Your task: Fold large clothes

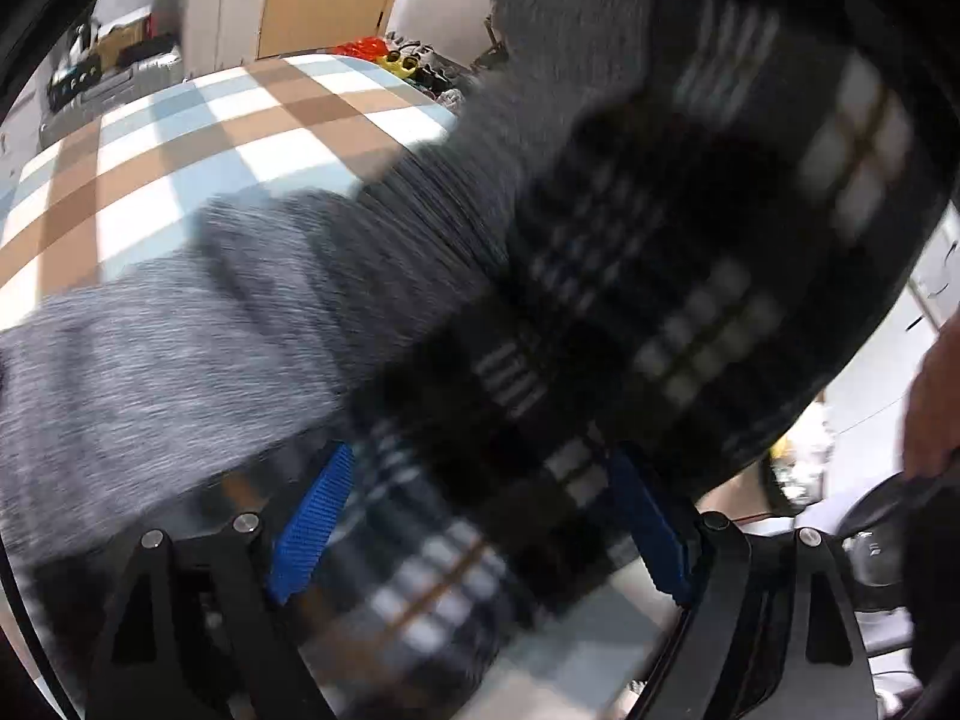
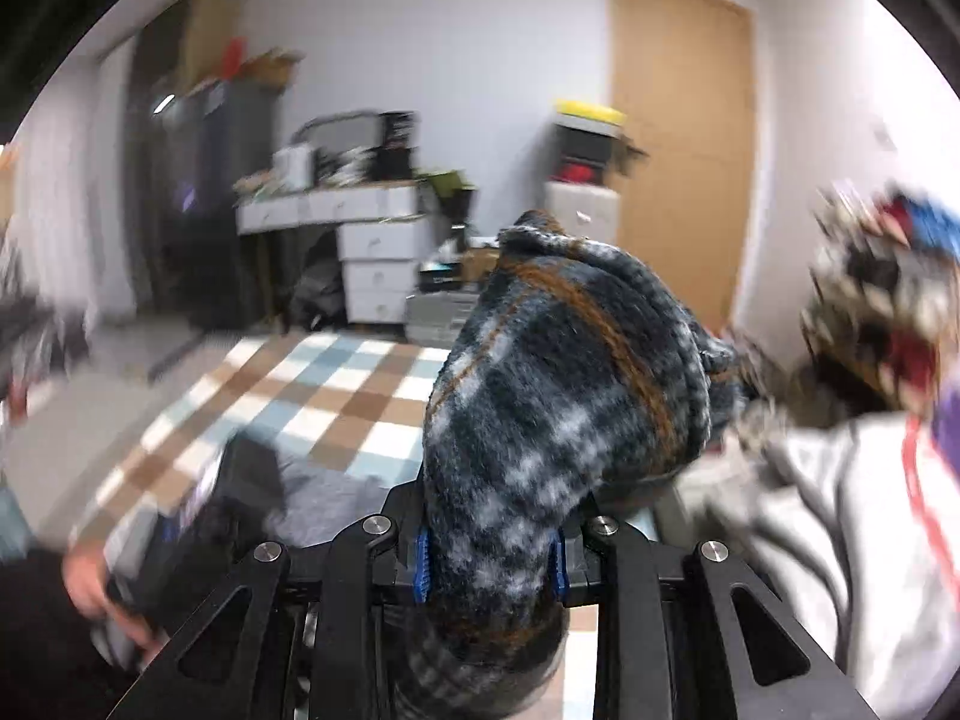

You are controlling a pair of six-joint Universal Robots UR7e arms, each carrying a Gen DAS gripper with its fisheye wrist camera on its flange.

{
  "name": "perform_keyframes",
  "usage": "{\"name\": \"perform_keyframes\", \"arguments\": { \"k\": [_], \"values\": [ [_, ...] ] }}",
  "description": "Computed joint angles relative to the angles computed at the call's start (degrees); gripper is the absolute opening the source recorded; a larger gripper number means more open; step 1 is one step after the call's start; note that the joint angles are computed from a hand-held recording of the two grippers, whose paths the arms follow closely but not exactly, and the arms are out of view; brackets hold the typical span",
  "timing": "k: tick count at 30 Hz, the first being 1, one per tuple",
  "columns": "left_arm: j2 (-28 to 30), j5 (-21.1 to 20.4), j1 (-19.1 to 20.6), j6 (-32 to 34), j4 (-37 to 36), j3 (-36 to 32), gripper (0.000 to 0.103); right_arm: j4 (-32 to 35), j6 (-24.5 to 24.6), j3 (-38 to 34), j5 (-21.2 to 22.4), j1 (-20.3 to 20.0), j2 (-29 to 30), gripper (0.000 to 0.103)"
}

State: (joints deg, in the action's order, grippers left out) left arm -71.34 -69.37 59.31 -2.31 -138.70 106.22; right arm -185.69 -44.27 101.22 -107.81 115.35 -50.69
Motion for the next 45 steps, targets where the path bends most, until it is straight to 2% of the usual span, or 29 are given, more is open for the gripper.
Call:
{"name": "perform_keyframes", "arguments": {
  "k": [2, 5, 6, 8, 11, 12, 13, 14, 16, 18, 20, 22, 25, 29, 31, 33, 34, 37, 38, 39, 40, 42, 43, 45],
  "values": [
    [-5.3, -0.1, 0.9, -1.0, -2.1, 2.2, 0.083, 0.6, -2.5, -0.4, -2.0, 1.8, 2.6, 0.028],
    [-13.9, -3.9, 4.1, -5.4, -4.3, 5.3, 0.083, 0.2, -10.1, 0.7, -6.4, 4.2, 7.6, 0.030],
    [-16.3, -4.9, 5.1, -6.3, -4.8, 6.3, 0.084, -2.0, -13.6, 1.3, -8.6, 5.1, 10.4, 0.031],
    [-18.8, -4.1, 5.8, -7.2, -5.0, 7.8, 0.084, -4.5, -18.3, 2.0, -10.8, 6.0, 14.2, 0.032],
    [-20.1, -1.2, 6.5, -9.5, -1.2, 8.4, 0.084, -5.7, -20.8, 3.1, -11.9, 6.1, 17.5, 0.035],
    [-20.2, -1.8, 7.0, -10.4, -0.1, 8.2, 0.084, -5.1, -20.2, 3.5, -12.3, 6.2, 18.4, 0.039],
    [-20.1, -2.5, 7.3, -10.9, 0.6, 7.5, 0.084, -5.1, -20.2, 4.2, -11.8, 5.9, 18.4, 0.047],
    [-20.5, -2.6, 6.9, -11.5, 0.1, 7.9, 0.084, -6.0, -20.1, 5.3, -9.8, 5.6, 18.2, 0.059],
    [-20.3, -4.0, 7.0, -10.9, -3.0, 7.7, 0.084, -3.8, -18.4, 6.4, -7.2, 4.9, 17.1, 0.068],
    [-20.2, -7.0, 6.7, -10.1, -6.9, 7.9, 0.084, -1.7, -15.5, 7.4, -3.2, 3.5, 15.4, 0.068],
    [-19.7, -8.2, 6.0, -8.4, -10.2, 7.9, 0.084, 1.2, -12.5, 7.6, 0.4, 2.0, 13.8, 0.069],
    [-16.3, -9.5, 5.9, -5.6, -11.8, 5.2, 0.084, 5.6, -8.3, 7.5, 4.1, 1.1, 12.0, 0.069],
    [-11.9, -12.0, 5.8, -4.3, -8.1, -0.6, 0.084, 11.0, -2.3, 7.0, 9.4, -0.4, 10.1, 0.072],
    [-5.2, -8.3, 4.7, -5.4, 4.6, -9.2, 0.084, 16.9, 2.4, 6.8, 14.9, -2.0, 7.7, 0.076],
    [-1.6, -3.9, 3.7, -6.5, 10.6, -13.2, 0.084, 20.2, 4.2, 6.3, 17.2, -2.7, 6.7, 0.080],
    [1.2, 1.6, 3.1, -9.3, 14.5, -16.0, 0.084, 25.3, 6.3, 5.5, 21.9, -4.5, 5.5, 0.086],
    [2.0, 2.9, 3.3, -10.4, 15.8, -16.8, 0.084, 29.0, 7.3, 4.6, 24.2, -5.3, 4.9, 0.087],
    [1.7, 1.1, 5.0, -12.6, 16.5, -17.1, 0.083, 41.7, 10.3, 1.3, 31.4, -8.1, 2.6, 0.087],
    [1.4, 0.8, 5.1, -13.0, 15.7, -16.6, 0.081, 46.5, 11.2, 0.1, 34.3, -9.3, 1.7, 0.086],
    [1.2, 0.2, 5.1, -12.9, 15.2, -16.4, 0.065, 50.2, 11.8, -0.6, 36.8, -10.3, 0.6, 0.086],
    [0.9, -1.2, 5.2, -12.5, 15.1, -16.2, 0.043, 53.4, 12.0, -1.5, 38.7, -11.0, -0.1, 0.086],
    [0.8, -3.0, 5.4, -13.7, 16.1, -16.7, 0.033, 57.6, 12.9, -2.8, 43.5, -12.7, -1.7, 0.093],
    [1.2, -2.6, 5.1, -14.1, 16.7, -17.4, 0.027, 57.2, 13.3, -2.4, 45.3, -13.4, -2.4, 0.103],
    [0.7, -2.0, 4.5, -14.6, 18.0, -17.6, 0.019, 55.1, 14.5, -1.9, 48.7, -14.7, -3.1, 0.103]
  ]
}}
